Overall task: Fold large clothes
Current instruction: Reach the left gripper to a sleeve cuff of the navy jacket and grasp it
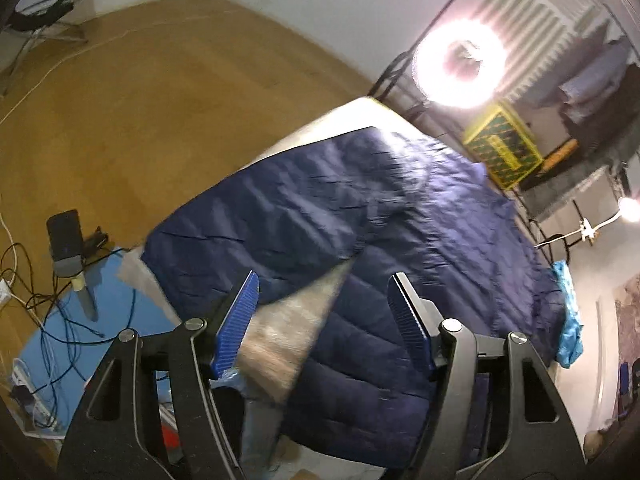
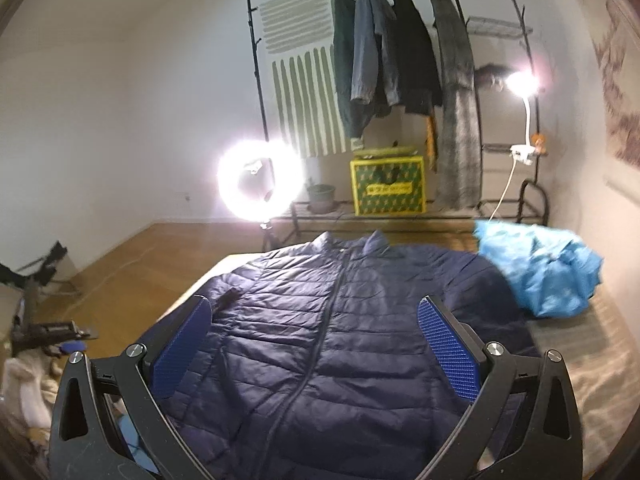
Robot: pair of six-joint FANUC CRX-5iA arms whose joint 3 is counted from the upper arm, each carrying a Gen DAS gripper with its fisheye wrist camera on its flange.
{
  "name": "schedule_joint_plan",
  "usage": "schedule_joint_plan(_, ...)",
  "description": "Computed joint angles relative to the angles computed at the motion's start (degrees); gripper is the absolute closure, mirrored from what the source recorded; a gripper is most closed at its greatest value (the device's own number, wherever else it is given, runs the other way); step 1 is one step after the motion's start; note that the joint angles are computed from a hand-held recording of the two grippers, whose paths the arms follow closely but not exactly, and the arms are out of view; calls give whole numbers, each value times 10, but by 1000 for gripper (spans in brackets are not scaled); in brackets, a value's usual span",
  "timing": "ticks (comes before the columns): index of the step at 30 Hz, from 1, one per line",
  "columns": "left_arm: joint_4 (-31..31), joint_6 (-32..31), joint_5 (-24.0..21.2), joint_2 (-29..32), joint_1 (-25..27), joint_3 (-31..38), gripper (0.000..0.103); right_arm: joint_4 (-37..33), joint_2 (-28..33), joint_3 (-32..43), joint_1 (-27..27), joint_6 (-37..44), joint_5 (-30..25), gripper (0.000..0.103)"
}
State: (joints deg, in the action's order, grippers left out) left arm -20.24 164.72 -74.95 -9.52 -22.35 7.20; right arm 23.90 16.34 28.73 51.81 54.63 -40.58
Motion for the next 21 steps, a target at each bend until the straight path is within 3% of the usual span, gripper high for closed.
schedule_joint_plan(5,81,-25,47,-54,87,-115,34,-69,43,60,-14,63,-47,1)
schedule_joint_plan(10,122,-10,75,-114,161,-229,34,-70,61,81,-16,96,-50,1)
schedule_joint_plan(13,192,-31,141,-160,222,-312,34,-67,64,81,-16,106,-53,1)
schedule_joint_plan(21,242,-65,191,-163,272,-358,34,-86,84,112,-18,109,-83,1)
